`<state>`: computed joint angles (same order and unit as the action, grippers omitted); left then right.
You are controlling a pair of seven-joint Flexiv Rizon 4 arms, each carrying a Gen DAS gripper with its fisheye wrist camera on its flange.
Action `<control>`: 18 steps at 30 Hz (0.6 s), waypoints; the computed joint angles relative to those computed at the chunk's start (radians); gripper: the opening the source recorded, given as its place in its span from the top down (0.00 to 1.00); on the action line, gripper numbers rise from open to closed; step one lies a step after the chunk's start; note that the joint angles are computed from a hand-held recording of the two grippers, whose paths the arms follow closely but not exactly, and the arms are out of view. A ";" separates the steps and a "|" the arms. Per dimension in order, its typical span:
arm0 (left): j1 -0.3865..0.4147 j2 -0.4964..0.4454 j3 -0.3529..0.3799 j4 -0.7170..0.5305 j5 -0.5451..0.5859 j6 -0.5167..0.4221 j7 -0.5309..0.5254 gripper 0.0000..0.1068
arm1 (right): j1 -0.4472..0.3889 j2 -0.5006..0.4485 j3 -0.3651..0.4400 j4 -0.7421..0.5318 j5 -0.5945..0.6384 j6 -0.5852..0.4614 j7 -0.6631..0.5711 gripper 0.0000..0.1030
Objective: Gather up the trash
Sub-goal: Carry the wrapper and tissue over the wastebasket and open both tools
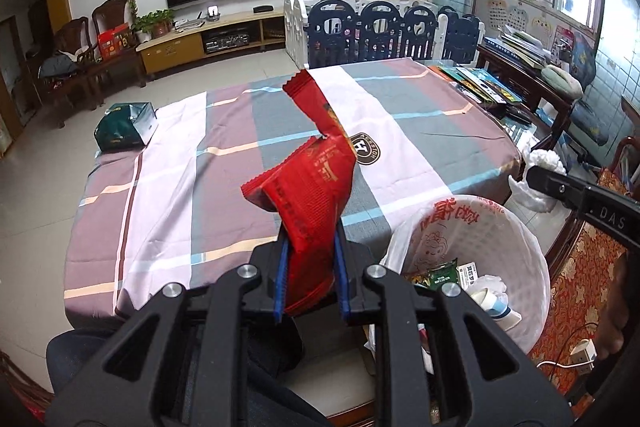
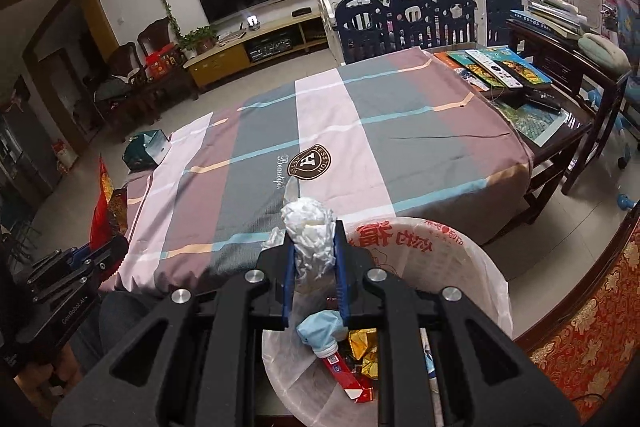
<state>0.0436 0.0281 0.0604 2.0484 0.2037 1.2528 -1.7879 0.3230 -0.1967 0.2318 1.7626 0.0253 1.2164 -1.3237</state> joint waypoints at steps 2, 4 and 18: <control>-0.006 0.000 -0.006 0.001 0.001 -0.005 0.004 0.81 | -0.003 0.014 -0.002 0.014 0.000 0.011 0.000 0.83; -0.011 -0.005 -0.010 -0.001 0.003 -0.009 0.011 0.81 | -0.002 0.026 -0.012 0.034 -0.022 0.027 0.013 0.83; -0.057 -0.023 -0.026 -0.019 0.002 -0.048 0.046 0.81 | -0.042 0.074 -0.012 0.079 0.050 0.045 -0.023 0.83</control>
<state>-0.0137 0.0047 0.0341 2.0291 0.2054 1.2046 -1.7414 0.2809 -0.1232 0.2196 1.8416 0.0748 1.2614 -1.3466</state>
